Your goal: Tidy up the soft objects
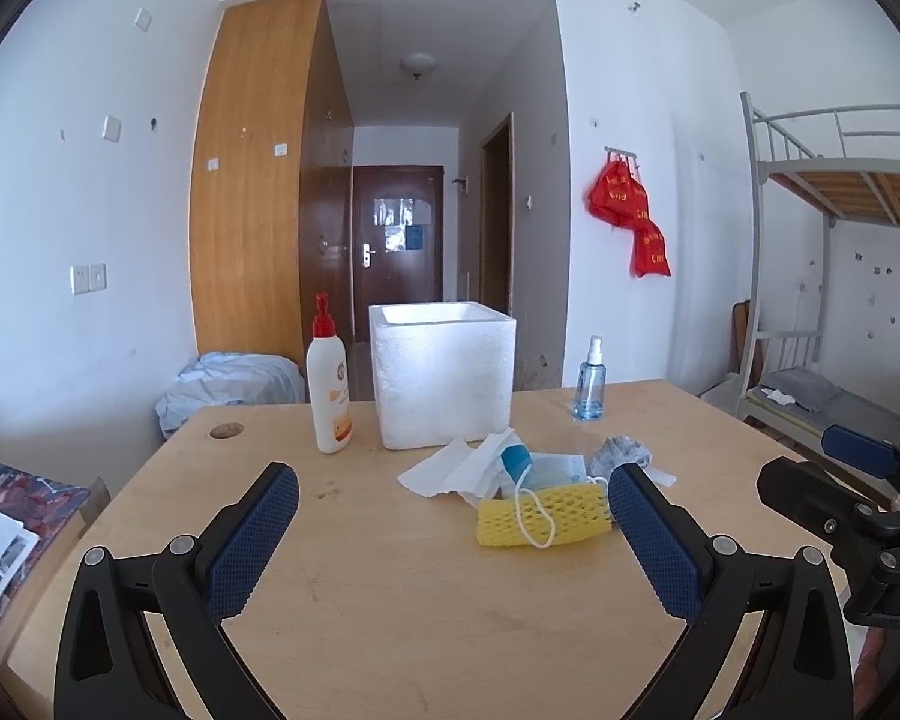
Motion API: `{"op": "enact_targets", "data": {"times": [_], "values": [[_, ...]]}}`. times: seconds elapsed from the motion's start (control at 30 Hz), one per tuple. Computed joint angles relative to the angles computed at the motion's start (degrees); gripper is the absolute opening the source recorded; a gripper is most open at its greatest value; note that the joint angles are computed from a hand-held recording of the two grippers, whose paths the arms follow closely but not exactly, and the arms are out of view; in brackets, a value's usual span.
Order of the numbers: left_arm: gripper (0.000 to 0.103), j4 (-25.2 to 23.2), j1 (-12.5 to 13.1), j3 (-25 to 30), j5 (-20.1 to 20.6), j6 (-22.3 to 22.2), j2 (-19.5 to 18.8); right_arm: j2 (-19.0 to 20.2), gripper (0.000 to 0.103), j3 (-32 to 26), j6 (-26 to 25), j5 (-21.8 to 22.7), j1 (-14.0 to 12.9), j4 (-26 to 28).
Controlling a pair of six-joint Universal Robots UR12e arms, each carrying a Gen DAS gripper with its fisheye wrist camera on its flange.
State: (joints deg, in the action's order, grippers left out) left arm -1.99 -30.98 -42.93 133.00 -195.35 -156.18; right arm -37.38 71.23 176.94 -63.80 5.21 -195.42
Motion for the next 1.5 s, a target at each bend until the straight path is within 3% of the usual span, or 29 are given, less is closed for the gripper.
{"op": "enact_targets", "data": {"times": [0.7,1.03,1.37,1.5], "values": [[0.103,-9.0,2.2,5.9,-2.9,-2.5,-1.8,2.5,0.103,-7.5,-2.2,-0.7,0.5,9.9],[0.103,-15.0,3.7,11.0,-6.8,-4.1,-3.8,4.5,0.103,-12.6,-4.4,-4.3,1.1,16.5],[0.103,-25.9,5.2,20.2,-11.6,-7.0,-8.0,7.6,0.103,-19.7,-6.7,-6.8,1.6,25.4],[0.103,-32.8,5.9,27.0,-14.1,-8.6,-11.1,9.1,0.103,-23.1,-8.0,-8.4,1.8,29.3]]}}
